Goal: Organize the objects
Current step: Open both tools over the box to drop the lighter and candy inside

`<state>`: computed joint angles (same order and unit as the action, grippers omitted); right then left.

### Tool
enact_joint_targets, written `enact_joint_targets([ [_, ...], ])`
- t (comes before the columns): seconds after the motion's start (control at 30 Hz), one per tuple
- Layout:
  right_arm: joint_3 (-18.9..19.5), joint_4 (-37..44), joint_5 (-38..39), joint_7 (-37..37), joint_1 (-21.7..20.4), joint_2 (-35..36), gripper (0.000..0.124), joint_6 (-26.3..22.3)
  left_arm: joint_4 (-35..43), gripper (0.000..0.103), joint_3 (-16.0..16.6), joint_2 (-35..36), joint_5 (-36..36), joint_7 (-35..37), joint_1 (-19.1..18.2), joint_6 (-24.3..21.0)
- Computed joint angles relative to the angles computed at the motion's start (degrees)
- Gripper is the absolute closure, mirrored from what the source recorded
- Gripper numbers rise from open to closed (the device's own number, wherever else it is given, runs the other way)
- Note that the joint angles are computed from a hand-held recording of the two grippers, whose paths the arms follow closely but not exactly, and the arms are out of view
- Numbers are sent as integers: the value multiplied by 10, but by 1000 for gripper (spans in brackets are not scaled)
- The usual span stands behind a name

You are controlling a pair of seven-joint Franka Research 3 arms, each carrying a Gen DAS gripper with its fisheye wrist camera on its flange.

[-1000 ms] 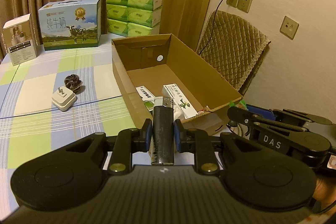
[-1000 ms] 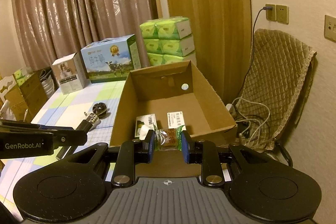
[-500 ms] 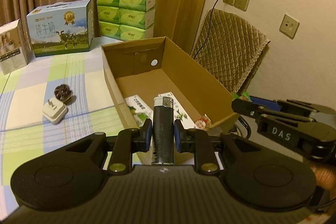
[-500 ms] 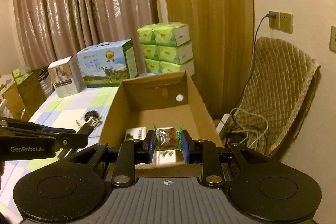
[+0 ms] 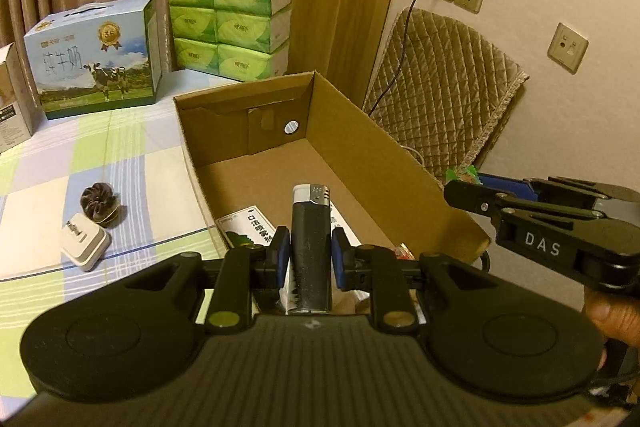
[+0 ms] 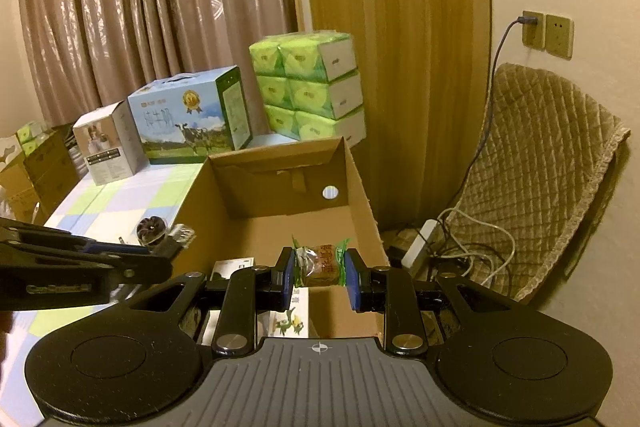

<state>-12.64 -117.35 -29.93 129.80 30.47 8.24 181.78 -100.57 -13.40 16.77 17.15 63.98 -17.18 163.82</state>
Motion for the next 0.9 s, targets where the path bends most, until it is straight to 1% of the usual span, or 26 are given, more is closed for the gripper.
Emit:
enact_joint_targets([
  [0.03,17,3,20,-19,-14,4,100,-2,8,85,1,9,1,-3,-1,5],
  [0.07,26,5,35,-32,-22,6,100,-3,16,80,1,18,-2,-2,-1,5],
  [0.13,36,8,61,-55,-29,10,100,-5,31,77,-1,29,-7,2,0,-8],
  [0.17,41,8,75,-68,-32,11,100,-5,32,77,1,28,-4,1,-1,-6],
  [0.27,52,9,111,-104,-39,12,100,-7,17,75,12,16,11,-8,-5,1],
  [0.33,68,10,144,-135,-50,15,100,-10,0,73,10,4,6,-13,1,10],
  [0.43,79,12,184,-167,-57,18,100,-10,-24,72,12,-15,4,-22,9,18],
  [0.47,100,13,211,-192,-73,20,99,-7,-31,71,13,-20,5,-26,11,21],
  [0.5,107,13,229,-206,-79,22,89,-3,-39,71,14,-26,7,-31,12,23],
  [0.53,95,13,236,-206,-68,23,80,3,-47,71,15,-32,7,-35,14,25],
  [0.57,102,9,248,-211,-75,22,64,11,-53,70,15,-37,6,-38,16,27],
  [0.6,129,4,276,-232,-97,20,61,20,-60,69,15,-43,6,-40,19,29],
  [0.63,154,-1,303,-254,-118,16,61,27,-69,65,15,-50,7,-45,20,31],
  [0.67,159,-6,312,-262,-122,11,61,30,-78,61,17,-57,10,-52,20,30],
  [0.73,129,-17,314,-260,-92,0,60,35,-96,56,22,-73,21,-69,21,31],
  [0.77,133,-23,326,-267,-94,-5,59,38,-107,53,24,-81,25,-77,23,35],
  [0.8,132,-30,335,-271,-91,-12,59,40,-118,51,25,-89,29,-87,25,38],
  [0.87,106,-42,342,-268,-63,-25,58,42,-142,49,24,-107,26,-96,32,45],
  [0.9,106,-49,349,-270,-60,-31,57,44,-153,48,25,-116,30,-104,34,48],
])
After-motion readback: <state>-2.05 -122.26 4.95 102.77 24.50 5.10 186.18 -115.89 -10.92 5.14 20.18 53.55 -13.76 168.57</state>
